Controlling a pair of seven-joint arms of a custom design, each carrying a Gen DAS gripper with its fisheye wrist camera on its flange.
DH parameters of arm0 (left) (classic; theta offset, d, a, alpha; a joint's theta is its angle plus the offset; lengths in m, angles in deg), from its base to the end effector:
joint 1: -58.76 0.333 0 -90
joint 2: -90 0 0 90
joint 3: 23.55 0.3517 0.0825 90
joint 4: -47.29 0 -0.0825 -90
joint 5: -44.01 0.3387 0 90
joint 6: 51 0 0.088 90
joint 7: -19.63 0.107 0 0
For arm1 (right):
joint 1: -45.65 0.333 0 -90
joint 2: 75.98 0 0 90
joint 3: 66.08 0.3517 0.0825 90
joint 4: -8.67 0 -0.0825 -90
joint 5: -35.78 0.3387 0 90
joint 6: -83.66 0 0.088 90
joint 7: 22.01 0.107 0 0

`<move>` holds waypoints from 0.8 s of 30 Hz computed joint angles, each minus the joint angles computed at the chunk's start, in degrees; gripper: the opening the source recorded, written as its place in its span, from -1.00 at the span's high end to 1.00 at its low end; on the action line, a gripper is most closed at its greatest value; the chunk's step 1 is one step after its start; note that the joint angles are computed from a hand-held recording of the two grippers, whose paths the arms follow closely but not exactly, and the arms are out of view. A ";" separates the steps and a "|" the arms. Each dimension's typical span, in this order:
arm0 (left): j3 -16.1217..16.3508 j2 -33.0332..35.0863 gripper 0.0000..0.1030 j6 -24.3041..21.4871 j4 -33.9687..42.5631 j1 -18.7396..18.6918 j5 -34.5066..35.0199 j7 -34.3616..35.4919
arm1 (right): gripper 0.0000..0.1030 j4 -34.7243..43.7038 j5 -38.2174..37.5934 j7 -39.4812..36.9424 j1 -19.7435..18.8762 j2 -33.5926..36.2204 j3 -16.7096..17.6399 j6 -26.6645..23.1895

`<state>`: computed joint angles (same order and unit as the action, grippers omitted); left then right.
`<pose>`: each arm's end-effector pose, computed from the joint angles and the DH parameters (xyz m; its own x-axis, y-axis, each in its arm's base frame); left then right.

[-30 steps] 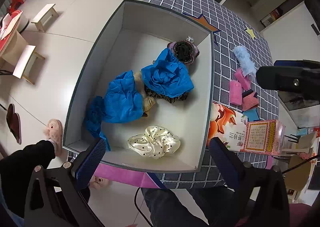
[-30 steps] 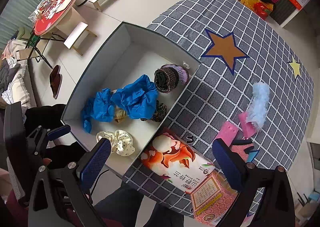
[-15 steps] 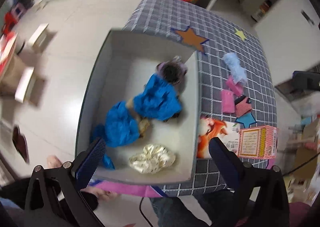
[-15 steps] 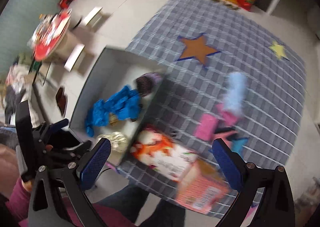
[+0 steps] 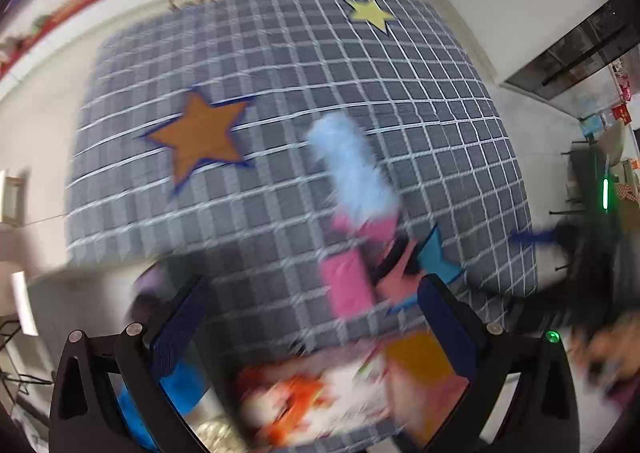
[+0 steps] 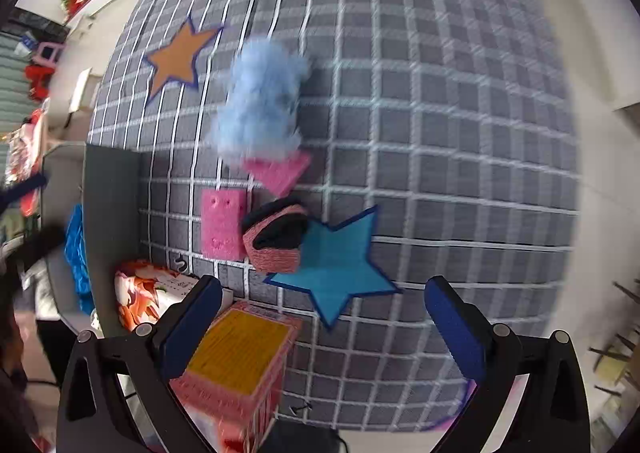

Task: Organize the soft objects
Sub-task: 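Grasp the light blue feather boa with left tool while right tool grasps pink knit mitten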

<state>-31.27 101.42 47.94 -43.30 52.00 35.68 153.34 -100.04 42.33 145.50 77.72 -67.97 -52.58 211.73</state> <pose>0.5610 -0.1508 0.5623 -0.8273 -0.5388 0.1588 -0.5545 0.8286 -0.0771 0.4065 0.4097 0.5060 -0.5785 -0.7858 -0.2190 -0.8138 0.5743 0.0891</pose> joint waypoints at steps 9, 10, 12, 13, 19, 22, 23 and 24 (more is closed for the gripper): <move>-0.69 11.50 -1.00 5.61 0.37 -11.38 12.30 -14.03 | -0.98 -9.01 10.90 -16.29 -2.07 3.77 3.32 22.50; -0.37 12.05 -0.98 5.93 0.19 -12.17 13.58 -15.08 | -0.98 -8.90 10.94 -17.45 -2.22 4.53 3.58 23.57; -0.03 13.46 -0.84 4.54 0.91 -13.04 14.92 -15.95 | -0.98 -8.61 10.90 -18.45 -2.61 5.85 3.98 24.83; 0.34 14.29 -0.76 3.05 1.64 -13.57 15.96 -16.64 | -0.97 -8.81 11.75 -19.24 -3.10 6.46 4.49 26.04; 0.95 13.83 0.56 3.21 0.91 -12.90 16.75 -17.96 | 0.52 -11.93 18.22 -20.11 -5.52 6.80 7.40 29.65; 0.70 11.60 0.56 6.30 -0.06 -11.17 14.40 -17.38 | 0.56 -15.55 16.50 -16.73 -4.08 3.62 6.14 32.45; 0.58 9.68 0.56 8.52 -1.68 -10.44 13.76 -16.69 | 0.56 -16.56 14.49 -14.73 -3.30 2.25 5.25 32.61; 0.45 8.33 0.56 9.69 -2.80 -9.94 13.37 -16.14 | 0.56 -17.76 12.73 -12.69 -2.66 0.63 4.48 32.73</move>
<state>-30.82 109.75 57.63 -46.10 42.06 49.05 137.20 -117.80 55.05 132.80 75.05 -67.33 -48.10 244.46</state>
